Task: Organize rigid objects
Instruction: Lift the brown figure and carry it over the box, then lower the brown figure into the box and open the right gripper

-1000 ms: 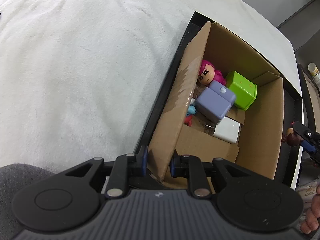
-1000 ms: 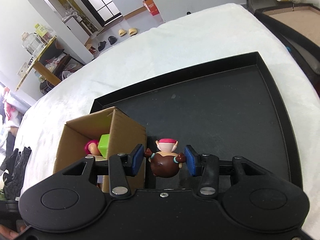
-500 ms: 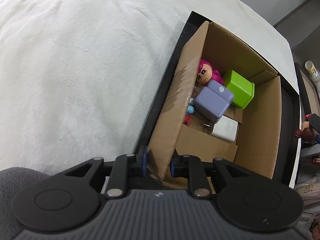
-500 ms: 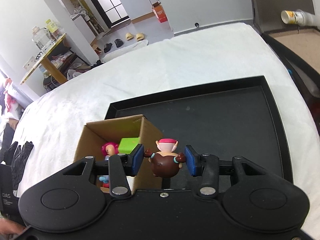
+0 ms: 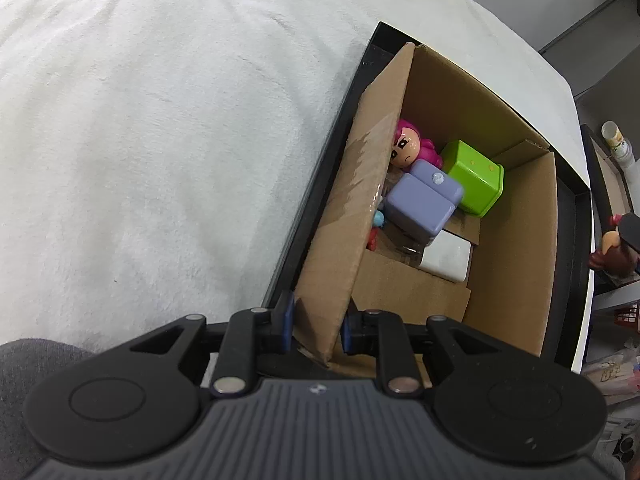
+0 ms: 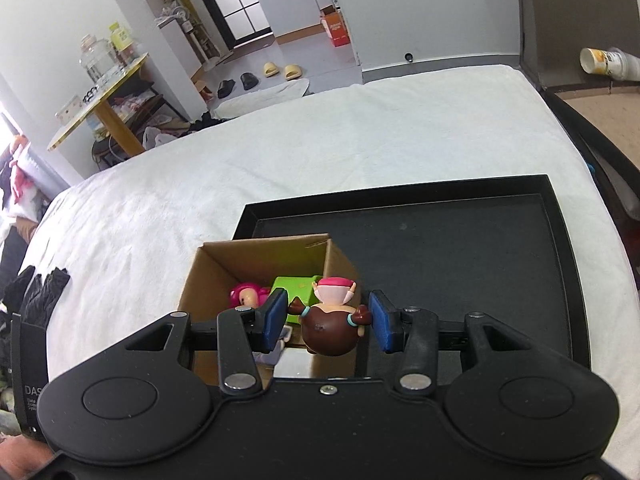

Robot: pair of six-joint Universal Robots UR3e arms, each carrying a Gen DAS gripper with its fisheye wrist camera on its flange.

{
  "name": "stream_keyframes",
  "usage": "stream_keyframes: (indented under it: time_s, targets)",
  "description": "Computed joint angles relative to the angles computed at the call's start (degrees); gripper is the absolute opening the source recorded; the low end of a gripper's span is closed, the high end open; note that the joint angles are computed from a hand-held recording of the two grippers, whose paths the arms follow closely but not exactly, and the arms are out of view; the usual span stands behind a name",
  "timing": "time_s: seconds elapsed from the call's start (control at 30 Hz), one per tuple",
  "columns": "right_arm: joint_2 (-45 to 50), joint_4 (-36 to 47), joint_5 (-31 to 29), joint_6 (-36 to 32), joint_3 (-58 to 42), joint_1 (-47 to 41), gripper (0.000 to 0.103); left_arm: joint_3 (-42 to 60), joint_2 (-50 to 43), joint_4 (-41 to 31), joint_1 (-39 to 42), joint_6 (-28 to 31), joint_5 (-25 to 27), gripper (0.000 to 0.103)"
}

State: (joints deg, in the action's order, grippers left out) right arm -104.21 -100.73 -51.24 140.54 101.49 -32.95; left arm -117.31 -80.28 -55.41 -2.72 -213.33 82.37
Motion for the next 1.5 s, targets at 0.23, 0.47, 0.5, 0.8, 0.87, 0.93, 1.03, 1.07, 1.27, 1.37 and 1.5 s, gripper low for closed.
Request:
stream_keyframes:
  time_s: [0.23, 0.47, 0.5, 0.8, 0.87, 0.93, 1.03, 1.07, 1.27, 1.37, 1.5]
  targets:
    - [-0.9, -1.1, -1.4, 1.6, 0.6, 3.3, 0.044, -0.6, 0.5, 0.4, 0.2, 0.5, -0.4, 0.022]
    - [-0.7, -1.8, -2.9, 2.4, 1.2, 6.5, 0.044, -1.2, 1.0, 0.7, 0.7, 0.9, -0.9, 0.022]
    - [-0.5, -1.9, -3.2, 2.5, 1.2, 7.0, 0.044, -1.3, 1.0, 0.8, 0.8, 1.0, -1.0, 0.022]
    - [1.6, -9.4, -9.0, 6.8, 2.7, 13.7, 0.044, -3.2, 2.6, 1.5, 2.4, 2.4, -2.4, 0.022]
    - [2.5, -12.5, -11.9, 7.9, 2.8, 16.2, 0.044, -3.4, 2.8, 1.6, 2.5, 2.5, -2.5, 0.023]
    - [3.7, -15.0, -15.4, 9.4, 2.4, 18.9, 0.046, -3.4, 2.9, 1.4, 2.6, 2.7, -2.6, 0.023]
    - [3.1, -18.0, -17.2, 10.5, 3.3, 20.1, 0.048, -3.3, 2.9, 1.3, 2.8, 3.2, -2.9, 0.023]
    - [2.4, -17.1, -15.6, 10.4, 3.4, 19.0, 0.05, -3.3, 2.8, 1.3, 2.9, 3.3, -2.9, 0.023]
    - [0.0, -11.6, -11.7, 9.3, 2.8, 13.8, 0.05, -3.1, 2.3, 1.4, 2.8, 3.1, -2.8, 0.023]
    - [-1.2, -7.8, -10.1, 7.6, 2.3, 11.4, 0.053, -2.9, 2.1, 1.3, 2.6, 2.8, -2.6, 0.023]
    - [-2.7, -4.6, -8.3, 6.4, 2.5, 9.2, 0.058, -2.0, 1.4, 1.1, 2.1, 2.8, -2.2, 0.023]
